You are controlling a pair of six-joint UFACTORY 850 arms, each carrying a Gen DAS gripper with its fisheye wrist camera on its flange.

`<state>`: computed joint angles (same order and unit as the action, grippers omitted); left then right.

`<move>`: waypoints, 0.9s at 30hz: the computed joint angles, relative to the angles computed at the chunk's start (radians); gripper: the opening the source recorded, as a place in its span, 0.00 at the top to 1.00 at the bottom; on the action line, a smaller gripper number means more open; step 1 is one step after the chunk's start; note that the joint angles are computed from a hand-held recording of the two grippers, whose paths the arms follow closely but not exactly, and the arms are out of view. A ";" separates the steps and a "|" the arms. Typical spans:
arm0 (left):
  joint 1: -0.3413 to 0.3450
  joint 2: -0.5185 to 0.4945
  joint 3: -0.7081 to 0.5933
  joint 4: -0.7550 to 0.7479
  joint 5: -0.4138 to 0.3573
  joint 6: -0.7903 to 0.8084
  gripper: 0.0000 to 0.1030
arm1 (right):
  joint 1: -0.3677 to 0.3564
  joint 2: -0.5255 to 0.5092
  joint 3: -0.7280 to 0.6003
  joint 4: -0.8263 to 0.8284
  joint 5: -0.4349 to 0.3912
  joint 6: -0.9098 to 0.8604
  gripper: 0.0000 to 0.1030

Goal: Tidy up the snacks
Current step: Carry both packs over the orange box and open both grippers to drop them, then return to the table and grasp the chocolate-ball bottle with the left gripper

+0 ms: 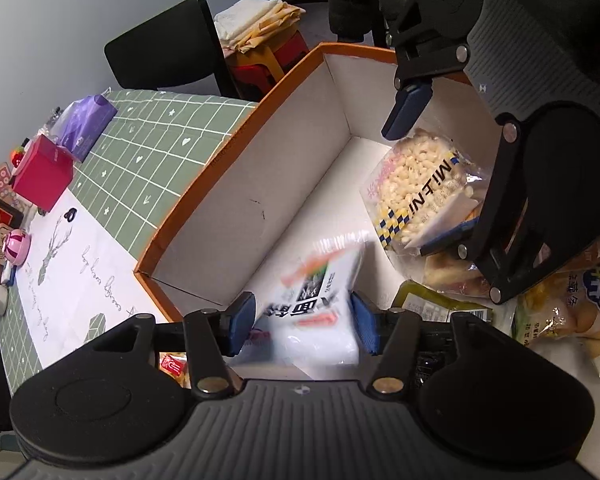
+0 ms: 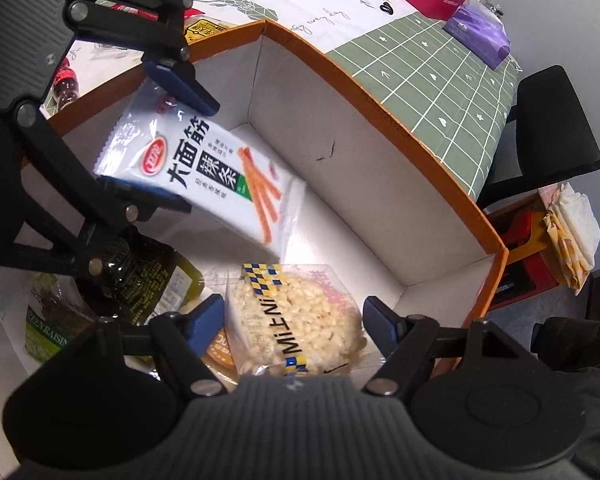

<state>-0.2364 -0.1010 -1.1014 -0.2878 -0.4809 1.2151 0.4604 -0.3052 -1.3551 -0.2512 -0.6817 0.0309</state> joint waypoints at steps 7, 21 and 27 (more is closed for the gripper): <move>0.014 0.015 -0.004 -0.046 -0.022 0.037 0.31 | 0.006 0.006 0.002 -0.055 0.006 0.061 0.15; 0.084 0.137 0.031 -0.141 -0.060 0.047 0.29 | 0.095 0.083 0.027 -0.316 -0.023 0.358 0.11; 0.161 0.201 0.042 -0.284 -0.111 0.094 0.26 | 0.154 0.101 0.007 -0.371 -0.081 0.579 0.11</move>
<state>-0.0756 0.0998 -1.0595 -0.5720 -0.5920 1.3094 0.6142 -0.2043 -1.3478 -0.6220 -0.7625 0.6099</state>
